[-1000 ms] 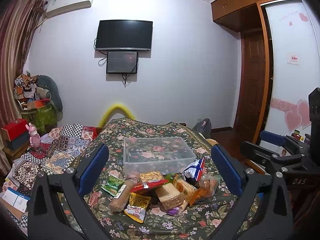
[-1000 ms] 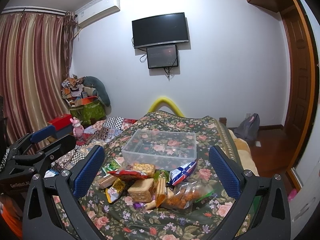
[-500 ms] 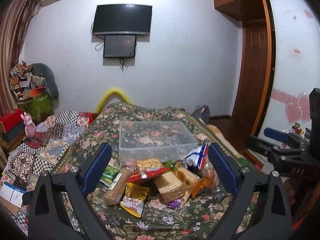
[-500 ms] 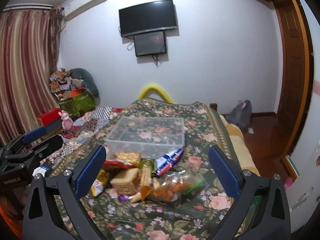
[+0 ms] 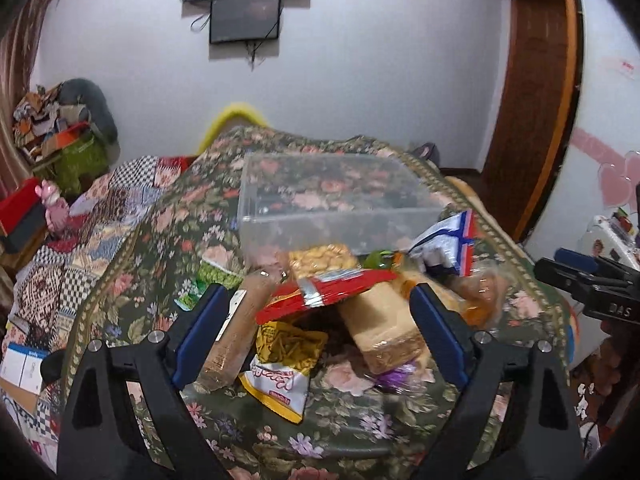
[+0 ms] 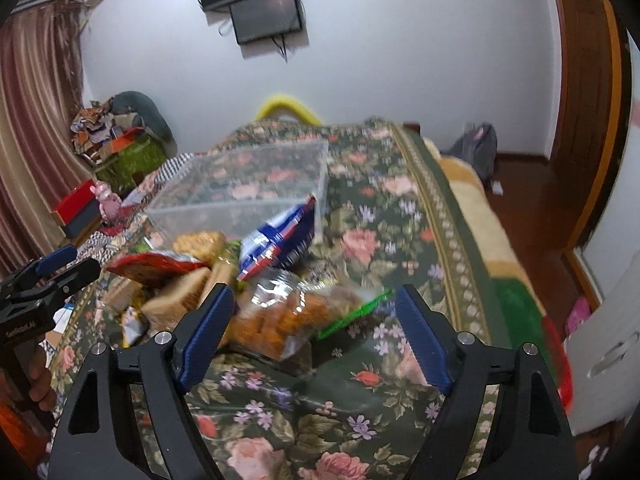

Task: Organize snacks
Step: 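Grasp the red chip bag with the left tool while the right tool grasps the orange cookie bag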

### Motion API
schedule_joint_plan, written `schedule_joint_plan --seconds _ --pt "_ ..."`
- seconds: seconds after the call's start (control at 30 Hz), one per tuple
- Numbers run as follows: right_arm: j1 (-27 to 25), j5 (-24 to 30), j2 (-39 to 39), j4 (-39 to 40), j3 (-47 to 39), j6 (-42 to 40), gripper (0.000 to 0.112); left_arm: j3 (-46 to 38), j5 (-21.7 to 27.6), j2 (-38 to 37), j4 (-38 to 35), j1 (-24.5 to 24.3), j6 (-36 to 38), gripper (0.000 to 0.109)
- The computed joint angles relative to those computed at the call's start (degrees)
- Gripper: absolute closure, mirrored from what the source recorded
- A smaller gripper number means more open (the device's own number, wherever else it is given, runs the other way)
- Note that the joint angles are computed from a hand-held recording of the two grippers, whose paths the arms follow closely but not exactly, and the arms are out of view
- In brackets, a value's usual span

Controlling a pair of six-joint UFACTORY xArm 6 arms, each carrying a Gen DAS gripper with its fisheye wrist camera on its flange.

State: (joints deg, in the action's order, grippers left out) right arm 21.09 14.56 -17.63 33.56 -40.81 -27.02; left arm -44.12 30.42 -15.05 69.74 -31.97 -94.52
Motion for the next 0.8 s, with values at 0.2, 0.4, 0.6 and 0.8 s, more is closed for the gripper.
schedule_joint_plan --seconds 0.2,0.4,0.6,0.8 --pt "-0.91 3.05 2.79 0.25 -1.8 0.41 0.031 -1.61 -4.74 4.77 -2.36 3.55 0.57 0.014" --pt "-1.51 8.48 5.13 8.09 -4.35 -5.13 0.031 -4.59 -6.2 9.81 -4.65 5.37 1.73 0.012" --pt "-0.9 10.53 6.09 13.25 -5.4 -9.58 0.031 -7.3 -6.79 13.41 -5.18 6.33 1.61 0.012" --pt "0.0 10.02 8.15 10.88 -6.81 -7.39 0.029 -9.28 -6.94 15.64 -6.75 7.08 2.75 0.012"
